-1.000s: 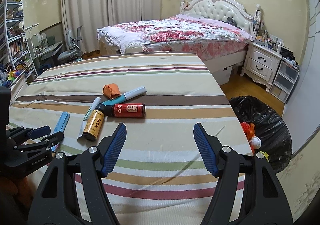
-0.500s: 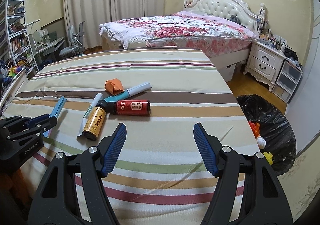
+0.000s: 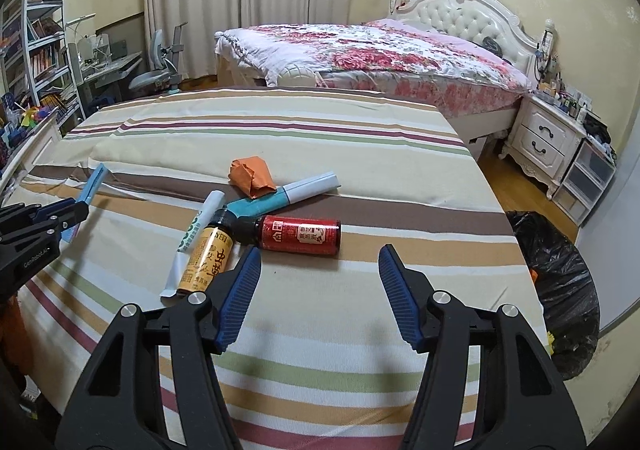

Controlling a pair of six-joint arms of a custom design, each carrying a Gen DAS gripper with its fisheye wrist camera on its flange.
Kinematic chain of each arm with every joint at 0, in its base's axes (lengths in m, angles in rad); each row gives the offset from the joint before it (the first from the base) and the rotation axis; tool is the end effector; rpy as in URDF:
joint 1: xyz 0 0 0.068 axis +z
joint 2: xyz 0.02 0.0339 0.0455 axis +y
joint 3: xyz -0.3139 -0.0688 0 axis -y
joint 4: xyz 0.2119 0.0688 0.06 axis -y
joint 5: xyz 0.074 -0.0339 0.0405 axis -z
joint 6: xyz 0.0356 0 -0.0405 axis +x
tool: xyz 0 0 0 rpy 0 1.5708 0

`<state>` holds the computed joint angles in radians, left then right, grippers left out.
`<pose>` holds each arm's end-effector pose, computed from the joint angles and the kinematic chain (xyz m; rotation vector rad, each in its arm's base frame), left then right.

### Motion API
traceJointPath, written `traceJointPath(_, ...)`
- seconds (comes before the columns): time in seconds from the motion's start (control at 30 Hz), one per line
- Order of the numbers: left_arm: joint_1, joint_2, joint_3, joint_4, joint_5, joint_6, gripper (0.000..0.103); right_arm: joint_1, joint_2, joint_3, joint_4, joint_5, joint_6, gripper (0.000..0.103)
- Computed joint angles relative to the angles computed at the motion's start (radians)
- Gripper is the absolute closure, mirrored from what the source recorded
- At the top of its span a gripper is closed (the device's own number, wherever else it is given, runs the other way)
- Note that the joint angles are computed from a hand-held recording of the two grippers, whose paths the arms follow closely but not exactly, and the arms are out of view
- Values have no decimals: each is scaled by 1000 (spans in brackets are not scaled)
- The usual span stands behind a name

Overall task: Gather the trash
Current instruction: 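Grasp the red spray can with the right gripper while the left gripper holds the packet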

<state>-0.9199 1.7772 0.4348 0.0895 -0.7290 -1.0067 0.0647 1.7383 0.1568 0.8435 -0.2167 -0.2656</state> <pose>0.1535 -0.1624 0.1324 -0.2469 2.3546 0.2036 0.2096 0.0213 0.1373 -0.4850 2.2401 0.1462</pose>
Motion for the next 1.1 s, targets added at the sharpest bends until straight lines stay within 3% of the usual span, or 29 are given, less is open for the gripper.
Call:
traceJointPath(0.43, 39, -21, -60, 64, 10, 19, 82, -16, 113, 211, -131, 88, 42, 43)
traceJointPath(1.1, 25, -22, -59, 42, -1, -5, 82, -14, 21, 93, -115, -2, 8, 43)
